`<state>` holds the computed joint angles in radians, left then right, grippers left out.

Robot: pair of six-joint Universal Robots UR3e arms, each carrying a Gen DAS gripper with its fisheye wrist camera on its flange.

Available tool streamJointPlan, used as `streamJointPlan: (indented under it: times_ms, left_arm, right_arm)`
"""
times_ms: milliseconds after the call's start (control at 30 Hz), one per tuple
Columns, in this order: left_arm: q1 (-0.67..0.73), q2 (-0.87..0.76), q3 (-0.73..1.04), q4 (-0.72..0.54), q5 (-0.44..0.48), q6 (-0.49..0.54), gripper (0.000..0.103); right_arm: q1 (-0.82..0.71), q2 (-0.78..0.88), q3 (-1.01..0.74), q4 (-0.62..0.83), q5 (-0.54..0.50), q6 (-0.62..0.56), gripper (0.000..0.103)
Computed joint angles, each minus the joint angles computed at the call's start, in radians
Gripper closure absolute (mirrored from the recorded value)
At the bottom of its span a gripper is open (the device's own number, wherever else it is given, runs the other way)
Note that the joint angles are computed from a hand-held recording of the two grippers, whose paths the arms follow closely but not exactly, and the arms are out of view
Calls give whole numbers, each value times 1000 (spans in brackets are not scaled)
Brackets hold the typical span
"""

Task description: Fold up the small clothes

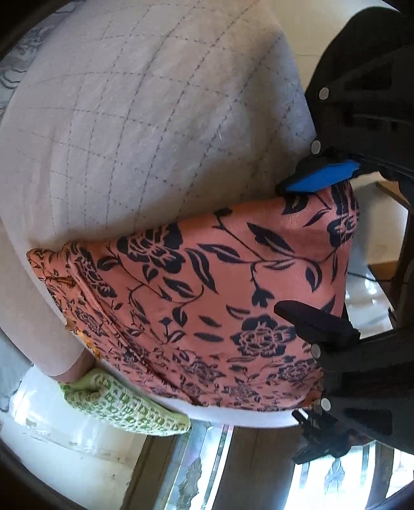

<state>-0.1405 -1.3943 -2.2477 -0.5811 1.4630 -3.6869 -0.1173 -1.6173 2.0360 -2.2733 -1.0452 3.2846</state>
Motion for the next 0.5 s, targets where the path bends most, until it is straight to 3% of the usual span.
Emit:
streamJointPlan:
  times_ms: [67, 100, 133, 167, 200, 267, 433, 500]
  left_arm:
    - [-35, -41, 24, 5, 40, 4, 33]
    - [-61, -56, 45, -11, 73, 1, 38]
    - [-69, -56, 64, -35, 84, 7, 47]
    - [-84, -73, 87, -55, 101, 11, 69]
    - [-82, -66, 92, -77, 102, 22, 82]
    - [-51, -52, 71, -62, 53, 31, 90]
    - [-9, -15, 27, -46, -1, 44, 86]
    - [9, -1, 11, -31, -48, 59, 63]
  right_arm:
    - [6, 9, -6, 0, -3, -6, 33]
    - [10, 9, -11, 6, -6, -12, 32]
    - [11, 10, -15, 12, -9, -19, 32]
    - [14, 14, -17, 13, -9, -20, 32]
    - [12, 12, -19, 27, -1, -23, 33]
    - [-7, -8, 1, 38, 34, -31, 35]
    - [-32, -53, 54, 45, 56, -15, 31]
    - [-38, -35, 48, 48, 69, -23, 26]
